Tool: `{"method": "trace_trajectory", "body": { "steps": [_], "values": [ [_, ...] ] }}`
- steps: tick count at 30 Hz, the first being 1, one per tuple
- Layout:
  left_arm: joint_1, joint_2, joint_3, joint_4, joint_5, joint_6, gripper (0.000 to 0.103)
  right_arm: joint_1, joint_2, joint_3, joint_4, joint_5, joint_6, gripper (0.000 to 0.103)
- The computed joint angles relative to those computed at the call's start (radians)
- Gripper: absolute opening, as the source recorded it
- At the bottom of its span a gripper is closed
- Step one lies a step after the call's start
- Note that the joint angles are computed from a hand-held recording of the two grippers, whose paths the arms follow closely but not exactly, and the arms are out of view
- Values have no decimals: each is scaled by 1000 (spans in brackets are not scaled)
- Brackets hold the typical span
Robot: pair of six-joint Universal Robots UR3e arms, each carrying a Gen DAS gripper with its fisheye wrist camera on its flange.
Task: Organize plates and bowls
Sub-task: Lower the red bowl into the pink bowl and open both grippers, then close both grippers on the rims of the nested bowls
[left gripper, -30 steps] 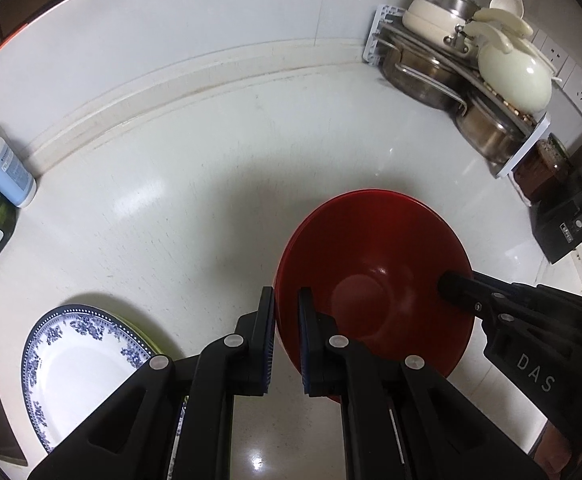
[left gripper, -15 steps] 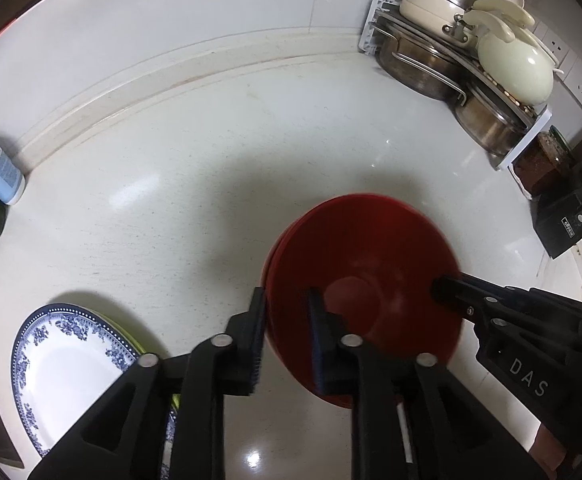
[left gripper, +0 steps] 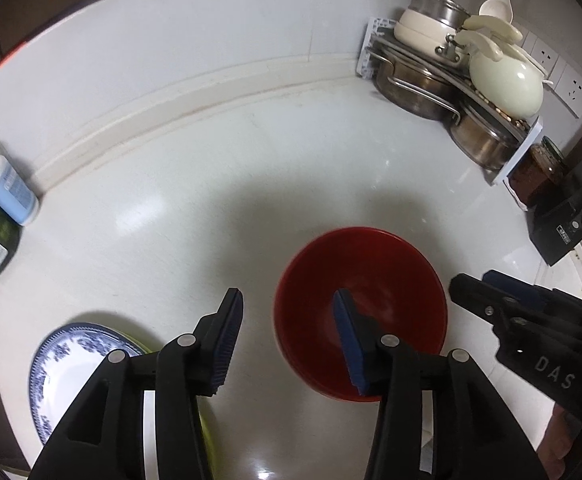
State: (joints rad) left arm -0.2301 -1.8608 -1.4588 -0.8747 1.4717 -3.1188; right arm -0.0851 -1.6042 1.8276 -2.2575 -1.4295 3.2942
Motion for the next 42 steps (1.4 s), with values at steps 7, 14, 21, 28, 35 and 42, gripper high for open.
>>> {"method": "trace_trajectory", "body": {
  "steps": [7,14,21,28,35,42],
  "values": [
    [6,12,-33,41,66,18,48,-2,-22,20,-20,6,60,42],
    [6,0,-55,54,85,50,48,6,5,56,-61,12,120,42],
    [12,-28,-40,30,40,66,47,-7,28,98,-108,56,169,42],
    [3,-76,26,-22,27,76,46,-3,44,119,-138,69,202,42],
    [-18,-151,112,-91,22,71,37,-15,49,140,-150,89,218,42],
    [-24,-196,160,-135,4,57,26,-35,65,152,-157,102,210,37]
  ]
}}
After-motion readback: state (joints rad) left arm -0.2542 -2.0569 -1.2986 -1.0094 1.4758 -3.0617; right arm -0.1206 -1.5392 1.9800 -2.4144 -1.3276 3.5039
